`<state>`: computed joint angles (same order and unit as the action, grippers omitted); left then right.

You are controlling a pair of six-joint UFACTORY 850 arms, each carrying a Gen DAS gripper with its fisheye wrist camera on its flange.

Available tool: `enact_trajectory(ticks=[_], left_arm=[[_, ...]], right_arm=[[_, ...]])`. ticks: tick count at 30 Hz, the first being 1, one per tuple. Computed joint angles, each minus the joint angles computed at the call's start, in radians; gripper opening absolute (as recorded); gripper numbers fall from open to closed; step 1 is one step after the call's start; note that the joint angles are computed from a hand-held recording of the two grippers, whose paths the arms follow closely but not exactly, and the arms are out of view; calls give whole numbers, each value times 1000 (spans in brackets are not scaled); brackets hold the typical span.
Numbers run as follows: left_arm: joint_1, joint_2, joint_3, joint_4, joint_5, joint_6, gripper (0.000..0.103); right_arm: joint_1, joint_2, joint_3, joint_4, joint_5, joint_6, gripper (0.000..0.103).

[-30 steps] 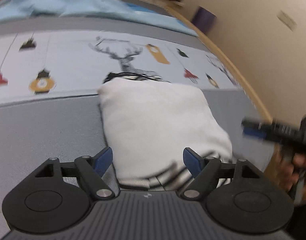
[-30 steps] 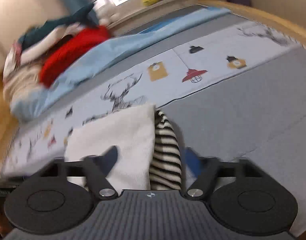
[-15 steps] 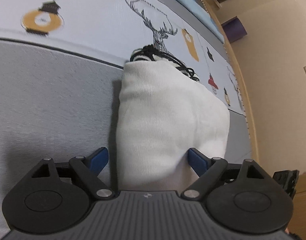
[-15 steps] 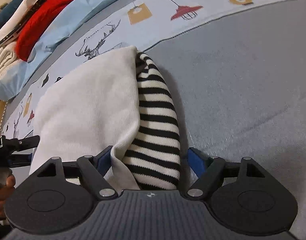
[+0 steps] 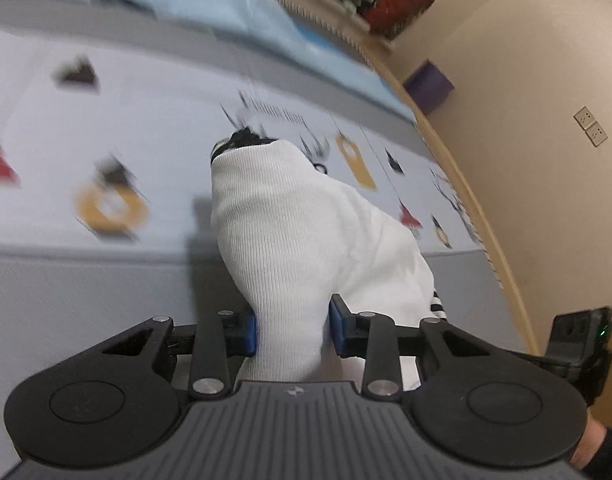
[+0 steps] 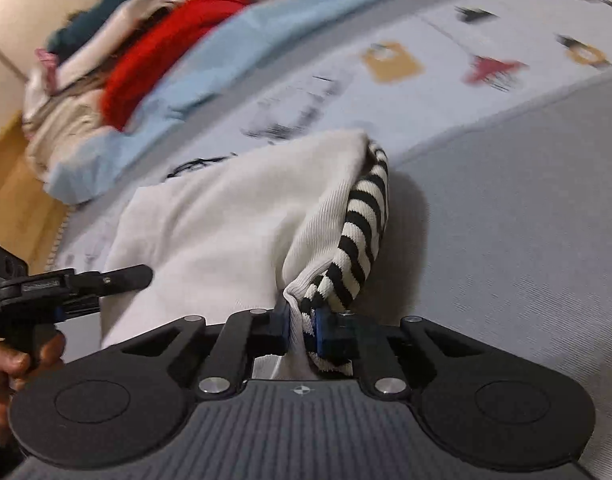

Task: Fold small clothes

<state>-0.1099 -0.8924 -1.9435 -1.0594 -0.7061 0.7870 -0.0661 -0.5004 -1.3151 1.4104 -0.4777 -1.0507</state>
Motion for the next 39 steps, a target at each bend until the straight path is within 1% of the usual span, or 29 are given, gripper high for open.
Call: enact_trajectory(ticks=[3,7,8,10,13,14,15,16,17,18,19,20,22,24,26,27,28,30,32,33,34,35,36,37,39], left_arm=[[47,21,14,-17,45,39,37],[84,34,27,-8,107,49,39],[91,32,24,5,113,40,41],[101,25,13,71,126,-17,51],[105,36,21,220,174,-169,53],[108,54,43,233,200,-167,53],[110,82,78,218,236,-124,54],[118,105,110,167,257,-49,55],[124,128,138,144,263,-16,55],[130,147,160,128,253,2,55],[138,164,179,117,225,16,55],[143,179,198,117,202,25,55],[145,196,213,176,153,15,55],[141,198,217,271,104,-28,55],[133,196,229,354,62,-81,55],[130,188,223,396,36,-120,58],[132,183,226,407,20,-138,60],[141,158,209,396,-38,-166,60],[151,135,195,381,-73,-182,60],[153,130,194,375,-80,-185,60],[155,127,194,368,-81,-185,60],[154,132,203,363,-74,-176,59],[150,141,215,363,-61,-161,58],[143,152,232,368,-40,-141,58],[126,170,259,391,7,-96,58]], right_arm=[[57,-42,-72,36,-9,-27,11],[127,-101,-170,33,-4,-18,11],[145,-113,-193,5,7,1,11],[173,-133,-231,-53,30,45,11],[209,-151,-265,-160,101,135,11],[221,-155,-278,-234,129,200,13],[228,-155,-279,-279,149,233,13],[235,-154,-280,-325,167,272,15],[240,-152,-282,-369,177,302,19],[248,-149,-277,-403,193,323,21],[252,-144,-274,-450,200,361,24],[253,-141,-274,-500,197,408,29],[248,-130,-266,-522,175,436,37],[241,-119,-253,-486,152,401,38],[236,-114,-245,-507,133,420,39],[234,-111,-241,-512,124,428,39],[228,-109,-237,-502,106,429,39],[219,-105,-232,-472,66,414,41],[212,-112,-238,-485,8,423,50],[216,-119,-247,-532,-15,456,50],[222,-125,-253,-594,-25,490,50],[230,-127,-254,-656,-18,523,45],[236,-124,-247,-702,-2,539,35],[234,-126,-248,-706,-12,536,10],[222,-124,-241,-660,-27,517,7]])
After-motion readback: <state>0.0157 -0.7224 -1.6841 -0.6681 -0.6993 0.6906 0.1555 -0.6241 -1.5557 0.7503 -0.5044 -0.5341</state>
